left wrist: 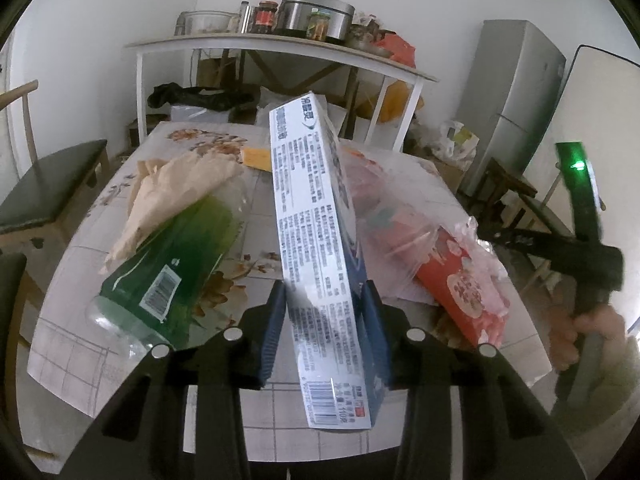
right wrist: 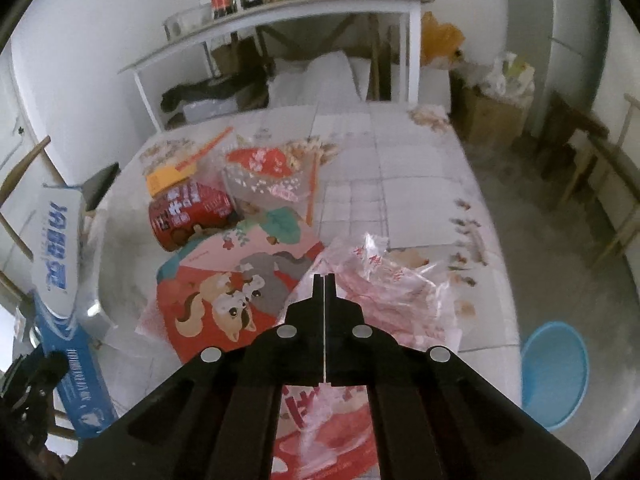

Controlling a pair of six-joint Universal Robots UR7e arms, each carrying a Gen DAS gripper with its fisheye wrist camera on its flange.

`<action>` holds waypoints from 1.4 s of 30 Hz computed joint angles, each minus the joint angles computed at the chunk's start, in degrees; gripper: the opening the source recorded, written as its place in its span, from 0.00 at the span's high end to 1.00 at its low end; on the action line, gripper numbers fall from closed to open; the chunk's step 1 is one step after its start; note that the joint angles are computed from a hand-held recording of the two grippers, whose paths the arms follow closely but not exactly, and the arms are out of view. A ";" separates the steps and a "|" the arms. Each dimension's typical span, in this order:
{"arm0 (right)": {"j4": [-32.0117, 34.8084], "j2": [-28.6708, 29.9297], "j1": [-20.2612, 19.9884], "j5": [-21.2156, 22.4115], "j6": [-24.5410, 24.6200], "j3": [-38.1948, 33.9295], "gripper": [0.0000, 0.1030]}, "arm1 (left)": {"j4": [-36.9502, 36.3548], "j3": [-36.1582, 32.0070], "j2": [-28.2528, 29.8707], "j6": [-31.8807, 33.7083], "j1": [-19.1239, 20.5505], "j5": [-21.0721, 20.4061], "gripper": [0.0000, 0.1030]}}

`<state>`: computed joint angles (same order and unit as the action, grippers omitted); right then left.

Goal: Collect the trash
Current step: 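Lift the toothpaste box with the left gripper while the right gripper grasps the clear plastic bag, then carry the box and bag over the blue wastebasket while both grippers open to drop them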

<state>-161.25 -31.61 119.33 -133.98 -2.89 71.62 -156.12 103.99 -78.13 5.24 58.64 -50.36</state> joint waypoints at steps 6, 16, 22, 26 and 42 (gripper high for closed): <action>-6.19 -2.56 0.95 0.92 -1.04 3.22 1.00 | -3.88 1.58 -0.67 2.76 -0.96 1.16 0.65; -3.07 -0.85 1.14 1.58 -2.38 1.45 0.44 | -5.14 2.56 -1.44 4.16 -1.98 1.29 0.66; 3.73 3.66 0.73 -5.62 -2.87 -3.61 0.78 | -8.70 3.71 -1.90 6.94 -2.88 1.65 0.66; 4.06 2.90 0.12 -5.61 -0.06 -2.73 1.00 | -11.75 4.29 -2.05 9.21 -3.61 2.04 0.67; -21.82 -8.46 2.25 -2.53 -2.39 11.27 1.00 | -20.59 3.87 0.01 18.76 -7.76 -1.18 0.69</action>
